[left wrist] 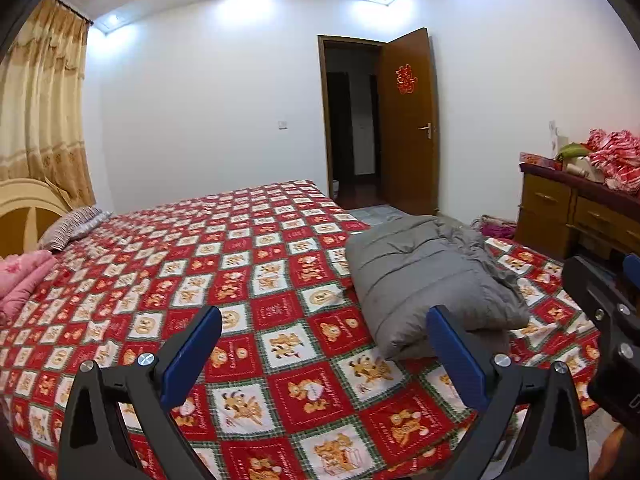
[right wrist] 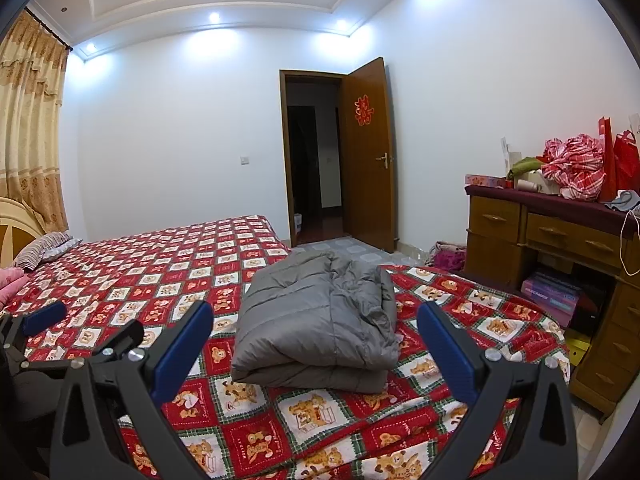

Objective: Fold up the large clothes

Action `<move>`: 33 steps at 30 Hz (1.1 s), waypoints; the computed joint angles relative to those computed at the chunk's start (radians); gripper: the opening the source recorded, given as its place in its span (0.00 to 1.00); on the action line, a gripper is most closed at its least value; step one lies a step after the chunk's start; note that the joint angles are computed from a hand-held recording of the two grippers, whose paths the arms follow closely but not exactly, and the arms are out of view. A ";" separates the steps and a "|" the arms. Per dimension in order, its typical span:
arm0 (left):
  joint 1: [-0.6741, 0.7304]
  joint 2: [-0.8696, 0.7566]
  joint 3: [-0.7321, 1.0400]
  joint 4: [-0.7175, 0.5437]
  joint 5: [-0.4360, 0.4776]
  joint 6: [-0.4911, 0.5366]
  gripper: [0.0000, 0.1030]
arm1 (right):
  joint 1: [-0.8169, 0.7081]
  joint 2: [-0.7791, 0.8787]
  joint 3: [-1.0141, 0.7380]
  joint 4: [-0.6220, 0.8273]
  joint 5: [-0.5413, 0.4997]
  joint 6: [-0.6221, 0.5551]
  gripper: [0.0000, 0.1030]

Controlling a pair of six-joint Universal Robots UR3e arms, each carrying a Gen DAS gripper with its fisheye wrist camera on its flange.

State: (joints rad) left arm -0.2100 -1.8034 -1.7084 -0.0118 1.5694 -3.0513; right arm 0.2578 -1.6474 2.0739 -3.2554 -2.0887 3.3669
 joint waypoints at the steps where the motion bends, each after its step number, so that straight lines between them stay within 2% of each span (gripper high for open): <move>1: -0.009 -0.008 0.006 0.007 0.022 0.007 0.99 | 0.001 0.001 0.000 0.002 -0.001 0.002 1.00; 5: -0.031 -0.026 0.027 0.008 0.073 0.026 0.99 | -0.004 0.001 0.000 0.003 0.004 0.003 1.00; 13: 0.030 0.003 0.023 -0.056 -0.067 -0.009 0.99 | -0.010 -0.003 0.004 0.004 0.011 0.001 1.00; 15: 0.037 0.006 0.024 -0.065 -0.076 -0.014 0.99 | -0.011 -0.001 0.008 -0.001 0.015 0.001 1.00; 33: 0.036 -0.007 0.027 -0.058 -0.056 -0.020 0.99 | 0.019 0.024 -0.001 0.004 -0.012 0.024 1.00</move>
